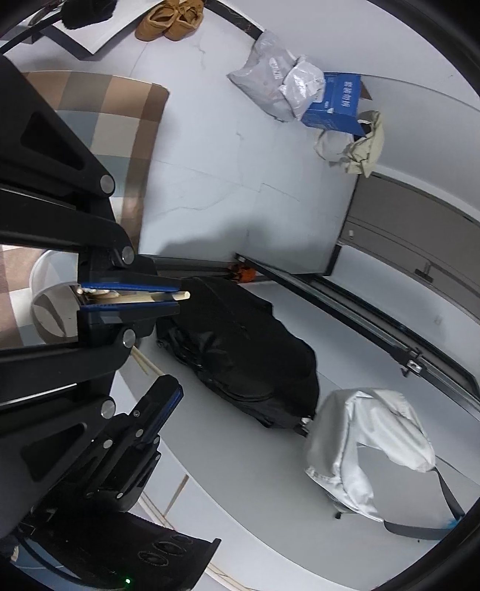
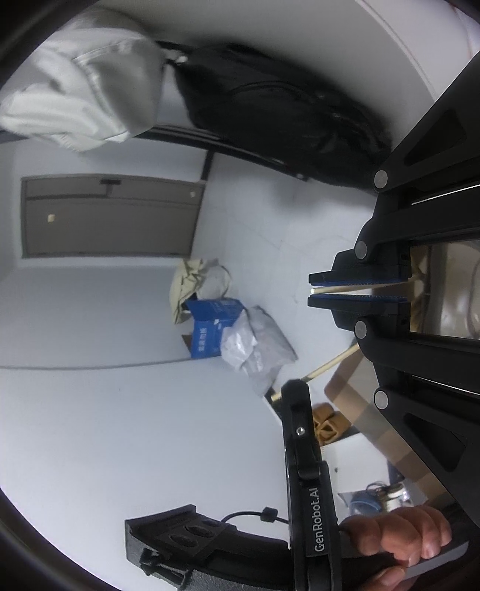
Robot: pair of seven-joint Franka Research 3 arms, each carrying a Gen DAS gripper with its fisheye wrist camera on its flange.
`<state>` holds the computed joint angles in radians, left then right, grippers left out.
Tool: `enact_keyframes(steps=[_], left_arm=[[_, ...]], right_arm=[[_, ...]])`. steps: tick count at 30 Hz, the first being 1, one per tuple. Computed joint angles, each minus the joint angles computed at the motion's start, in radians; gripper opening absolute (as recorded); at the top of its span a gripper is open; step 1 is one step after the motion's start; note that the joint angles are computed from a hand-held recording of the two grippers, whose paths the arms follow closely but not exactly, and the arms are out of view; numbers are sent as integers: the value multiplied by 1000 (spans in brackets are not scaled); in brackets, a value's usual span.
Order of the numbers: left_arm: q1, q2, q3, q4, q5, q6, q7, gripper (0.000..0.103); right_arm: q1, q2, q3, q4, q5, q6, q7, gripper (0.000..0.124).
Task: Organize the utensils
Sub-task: 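Open both grippers to drop the chopsticks into the holder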
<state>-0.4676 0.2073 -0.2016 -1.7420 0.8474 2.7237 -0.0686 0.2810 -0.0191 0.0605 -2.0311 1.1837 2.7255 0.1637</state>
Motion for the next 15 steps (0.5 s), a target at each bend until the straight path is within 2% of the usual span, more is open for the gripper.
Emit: enact_keyframes(steps=[4, 6, 9, 11, 13, 15], left_arm=[[16, -7, -18, -11, -82, -5, 70, 3], [20, -13, -31, -5, -133, -39, 130, 13], [7, -32, -29, -11, -127, -76, 123, 22], [-5, -50, -28, -15, -96, -116, 91, 35], [-12, -68, -31, -25, -48, -145, 43, 56], [-22, -83, -41, -25, 3, -195, -1, 65]], right_arm=[[-18, 10, -11, 3, -50, -40, 122, 6], [-27, 6, -16, 0, -38, -46, 150, 6], [-41, -7, -25, -10, -25, -68, 190, 8], [-47, -27, -32, -32, 12, -70, 184, 10], [-49, -49, -38, -55, 39, -61, 182, 21], [-49, -74, -47, -80, 74, -57, 166, 26]])
